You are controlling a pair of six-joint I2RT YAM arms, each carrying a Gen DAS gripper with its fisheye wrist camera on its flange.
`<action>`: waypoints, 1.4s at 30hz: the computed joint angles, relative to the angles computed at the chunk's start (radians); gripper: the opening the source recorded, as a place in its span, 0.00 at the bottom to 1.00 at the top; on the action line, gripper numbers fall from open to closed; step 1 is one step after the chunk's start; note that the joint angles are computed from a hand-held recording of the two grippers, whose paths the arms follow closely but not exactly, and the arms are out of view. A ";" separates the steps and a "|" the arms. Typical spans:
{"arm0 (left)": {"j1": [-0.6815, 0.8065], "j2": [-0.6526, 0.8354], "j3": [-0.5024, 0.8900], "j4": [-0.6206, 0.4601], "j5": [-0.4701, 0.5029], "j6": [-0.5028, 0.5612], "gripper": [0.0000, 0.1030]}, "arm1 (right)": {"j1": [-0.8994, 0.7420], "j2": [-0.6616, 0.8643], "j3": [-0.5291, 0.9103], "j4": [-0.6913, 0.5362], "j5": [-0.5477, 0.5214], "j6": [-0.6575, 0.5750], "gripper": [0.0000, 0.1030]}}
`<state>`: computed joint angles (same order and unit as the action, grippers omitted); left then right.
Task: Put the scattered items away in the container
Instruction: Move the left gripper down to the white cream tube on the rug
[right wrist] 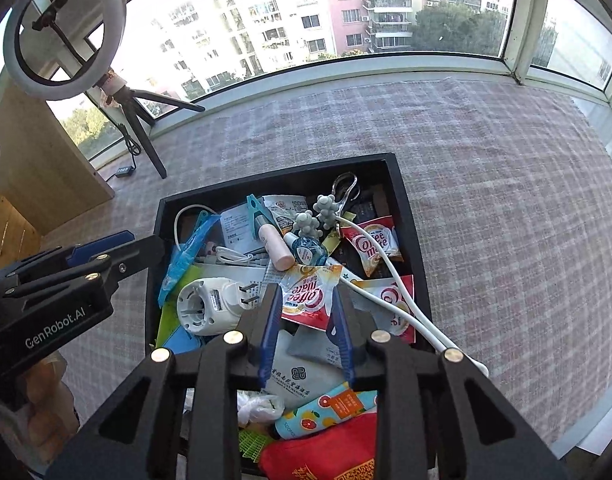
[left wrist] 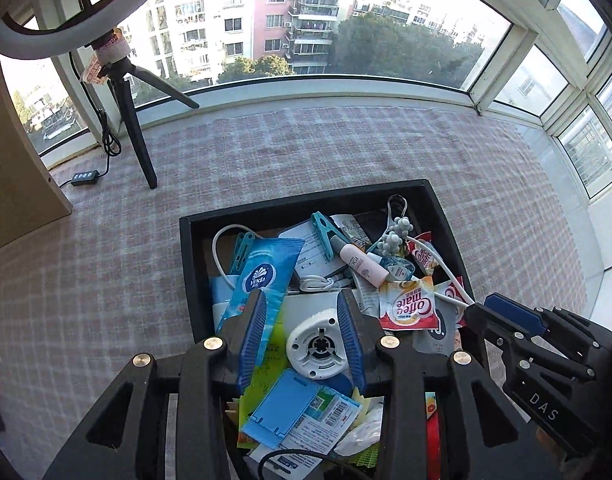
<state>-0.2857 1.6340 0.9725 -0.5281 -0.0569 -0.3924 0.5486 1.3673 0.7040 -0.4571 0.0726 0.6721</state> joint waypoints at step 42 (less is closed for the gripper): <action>1.752 0.743 0.661 -0.169 0.185 0.738 0.34 | 0.682 0.789 0.904 -0.279 0.194 0.461 0.38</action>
<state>1.4668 2.3769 1.6340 -0.6967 0.1285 0.3451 1.2303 2.1561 1.6079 -0.7356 0.2669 1.1326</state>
